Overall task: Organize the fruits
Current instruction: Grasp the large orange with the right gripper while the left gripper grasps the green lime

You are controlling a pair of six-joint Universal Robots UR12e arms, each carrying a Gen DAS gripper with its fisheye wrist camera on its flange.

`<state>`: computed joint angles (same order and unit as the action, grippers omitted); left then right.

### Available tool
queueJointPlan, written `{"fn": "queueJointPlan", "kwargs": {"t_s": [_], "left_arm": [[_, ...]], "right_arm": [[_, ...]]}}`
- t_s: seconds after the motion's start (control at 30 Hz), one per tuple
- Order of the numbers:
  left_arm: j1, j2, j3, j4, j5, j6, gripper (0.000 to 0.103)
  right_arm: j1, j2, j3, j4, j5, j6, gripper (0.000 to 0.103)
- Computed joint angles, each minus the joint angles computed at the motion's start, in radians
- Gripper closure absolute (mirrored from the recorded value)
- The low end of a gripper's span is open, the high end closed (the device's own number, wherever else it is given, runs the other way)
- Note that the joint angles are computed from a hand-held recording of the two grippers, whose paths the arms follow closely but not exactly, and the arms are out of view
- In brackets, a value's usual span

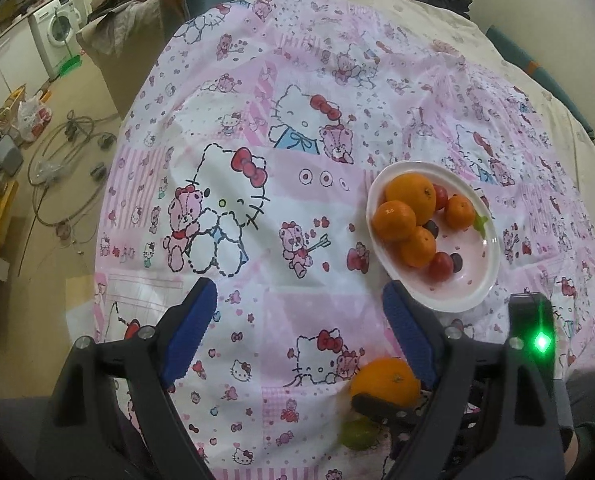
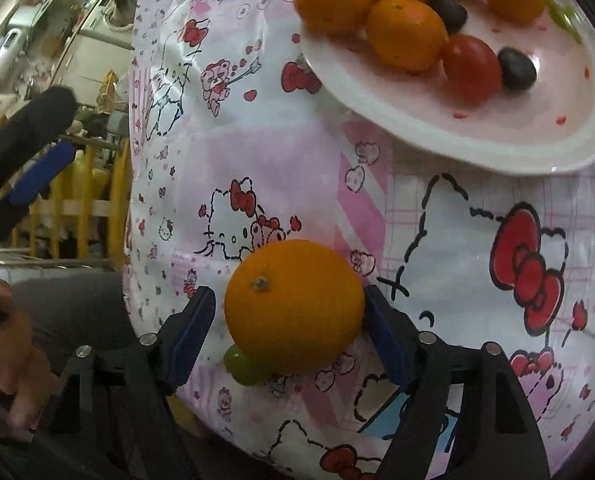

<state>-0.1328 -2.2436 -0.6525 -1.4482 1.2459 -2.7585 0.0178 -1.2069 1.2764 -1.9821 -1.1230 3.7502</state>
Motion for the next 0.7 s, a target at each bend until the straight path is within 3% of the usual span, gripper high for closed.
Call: {"fn": "queueJointPlan", "kwargs": {"t_s": [0.17, 0.3, 0.4, 0.6, 0.67, 0.7], "left_arm": [[-0.002, 0.0, 0.001, -0.015, 0.004, 0.013, 0.02], [-0.005, 0.013, -0.018, -0.042, 0.024, 0.072, 0.02], [-0.008, 0.049, -0.088, -0.042, 0.049, 0.129, 0.021], [-0.013, 0.121, -0.206, -0.131, 0.044, 0.315, 0.021], [-0.019, 0.134, -0.225, -0.19, 0.05, 0.417, 0.025], [-0.024, 0.141, -0.239, -0.195, 0.065, 0.449, 0.033]], "right_arm": [[-0.004, -0.009, 0.002, 0.001, -0.004, -0.022, 0.039], [-0.023, -0.047, 0.047, -0.07, -0.022, 0.028, 0.039], [-0.041, -0.086, 0.084, -0.11, -0.063, 0.072, 0.039], [-0.074, -0.165, 0.156, -0.174, -0.158, 0.146, 0.039], [-0.081, -0.174, 0.161, -0.179, -0.169, 0.162, 0.039], [-0.088, -0.184, 0.172, -0.187, -0.172, 0.171, 0.039]]}}
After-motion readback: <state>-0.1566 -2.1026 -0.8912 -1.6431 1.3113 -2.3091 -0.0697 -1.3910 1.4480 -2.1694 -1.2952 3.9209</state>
